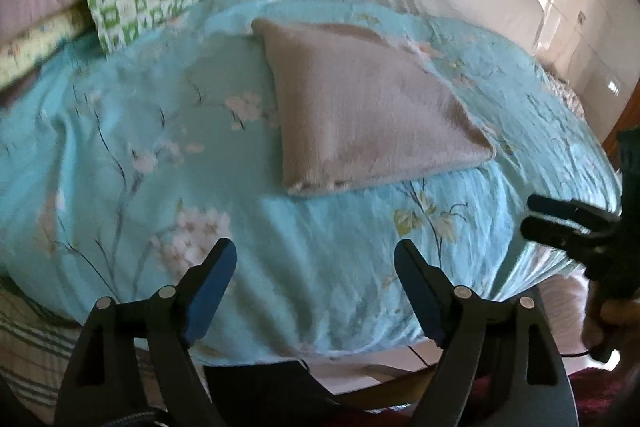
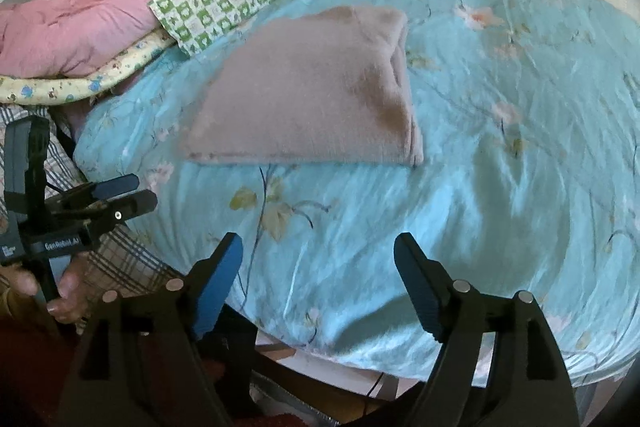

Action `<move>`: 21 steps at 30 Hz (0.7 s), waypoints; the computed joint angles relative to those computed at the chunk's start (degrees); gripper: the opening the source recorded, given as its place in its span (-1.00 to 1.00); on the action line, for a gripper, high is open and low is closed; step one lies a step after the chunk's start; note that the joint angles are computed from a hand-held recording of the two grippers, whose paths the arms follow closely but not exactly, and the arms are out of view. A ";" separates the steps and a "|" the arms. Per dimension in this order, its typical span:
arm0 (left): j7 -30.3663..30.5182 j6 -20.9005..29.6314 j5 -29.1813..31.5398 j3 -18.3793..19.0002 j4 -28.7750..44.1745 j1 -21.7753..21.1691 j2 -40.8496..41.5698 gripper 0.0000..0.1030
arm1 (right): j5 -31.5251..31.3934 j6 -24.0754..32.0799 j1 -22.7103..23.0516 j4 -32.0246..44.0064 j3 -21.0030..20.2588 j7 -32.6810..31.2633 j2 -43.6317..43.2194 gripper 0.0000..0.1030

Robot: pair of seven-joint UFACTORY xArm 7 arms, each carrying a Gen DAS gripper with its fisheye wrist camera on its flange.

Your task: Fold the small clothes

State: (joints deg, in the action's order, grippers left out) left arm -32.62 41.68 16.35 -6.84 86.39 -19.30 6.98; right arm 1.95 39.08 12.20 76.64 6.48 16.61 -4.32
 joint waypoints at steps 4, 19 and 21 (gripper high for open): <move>-1.12 1.19 3.10 0.49 3.19 -0.39 0.98 0.74 | -3.36 -1.34 -0.19 2.60 0.19 0.57 0.71 0.72; 2.76 5.99 -2.63 3.19 20.74 -0.05 13.39 0.79 | -4.13 4.65 0.16 21.93 -1.24 -1.53 15.58 0.92; 3.25 6.84 -1.86 3.74 23.14 -0.72 15.28 0.79 | -3.66 5.40 0.24 24.06 -1.36 -2.14 17.34 0.92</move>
State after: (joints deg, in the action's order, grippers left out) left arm -29.37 48.52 14.50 -3.10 109.53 -20.03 22.26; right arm -1.71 44.47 12.45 100.70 5.12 14.48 13.02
